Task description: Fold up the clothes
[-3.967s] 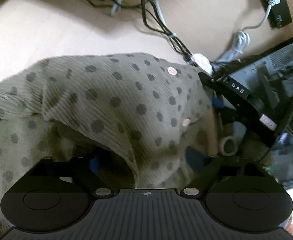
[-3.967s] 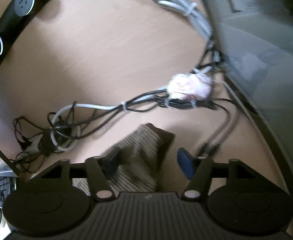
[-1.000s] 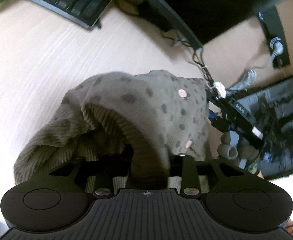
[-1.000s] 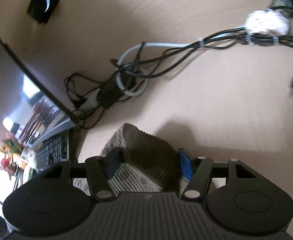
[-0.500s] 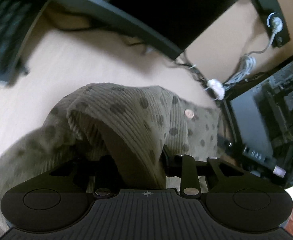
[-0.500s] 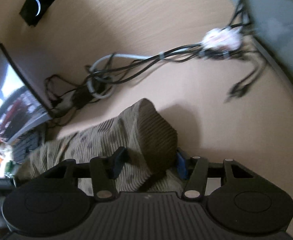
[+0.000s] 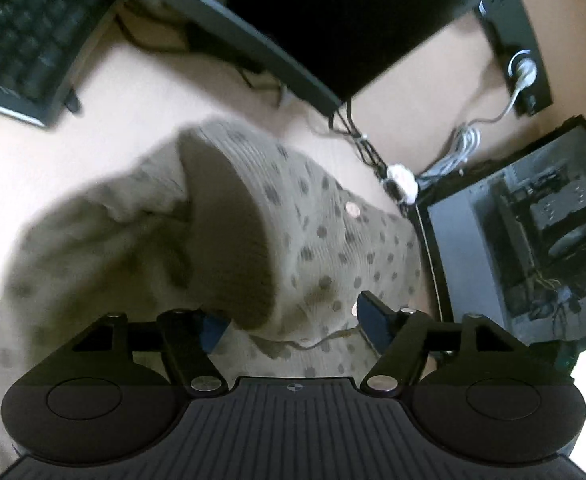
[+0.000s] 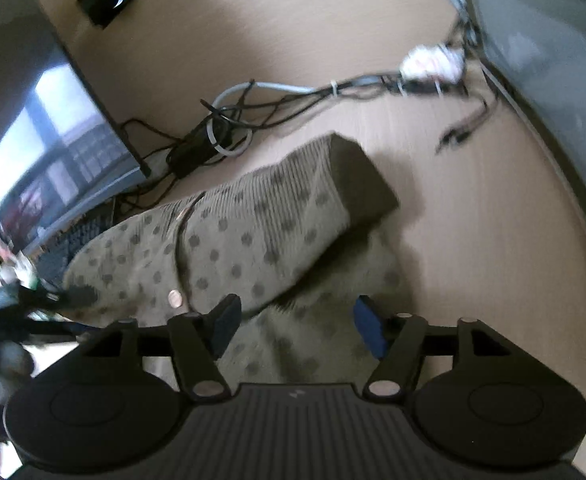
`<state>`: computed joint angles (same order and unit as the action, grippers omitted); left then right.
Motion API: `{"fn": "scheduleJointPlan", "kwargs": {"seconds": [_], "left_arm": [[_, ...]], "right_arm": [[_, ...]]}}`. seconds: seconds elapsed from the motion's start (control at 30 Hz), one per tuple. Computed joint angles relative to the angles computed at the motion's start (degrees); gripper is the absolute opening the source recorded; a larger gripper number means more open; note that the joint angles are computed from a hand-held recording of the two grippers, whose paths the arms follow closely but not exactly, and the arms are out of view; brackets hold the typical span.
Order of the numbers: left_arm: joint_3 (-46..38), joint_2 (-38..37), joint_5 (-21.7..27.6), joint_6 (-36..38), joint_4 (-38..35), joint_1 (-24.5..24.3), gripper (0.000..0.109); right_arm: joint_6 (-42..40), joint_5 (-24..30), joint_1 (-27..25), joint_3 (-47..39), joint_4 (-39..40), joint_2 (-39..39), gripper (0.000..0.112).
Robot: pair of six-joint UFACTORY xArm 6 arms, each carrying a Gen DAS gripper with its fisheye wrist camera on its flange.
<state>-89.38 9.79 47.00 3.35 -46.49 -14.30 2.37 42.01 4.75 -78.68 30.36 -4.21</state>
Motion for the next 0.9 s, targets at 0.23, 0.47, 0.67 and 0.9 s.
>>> {"fn": "scheduleJointPlan", "kwargs": {"seconds": [0.23,0.47,0.67,0.9], "left_arm": [[-6.2,4.0,-4.0,-11.3,14.4,-3.4,0.013],[-3.6,-3.8,-9.7,-0.9,10.3,-2.6,0.010],[8.0,-14.9,-6.6,6.6,6.7,1.9,0.010],[21.6,-19.9,3.4,3.5,5.9,5.4,0.012]], "right_arm": [[2.5,2.2,-1.5,4.1,20.4,-0.6,0.084],[6.3,-1.0,1.6,4.7,11.1,-1.6,0.086],[12.1,0.1,3.8,3.4,-1.5,-2.2,0.086],[2.4,4.1,2.8,4.6,-8.0,-9.3,0.090]]}}
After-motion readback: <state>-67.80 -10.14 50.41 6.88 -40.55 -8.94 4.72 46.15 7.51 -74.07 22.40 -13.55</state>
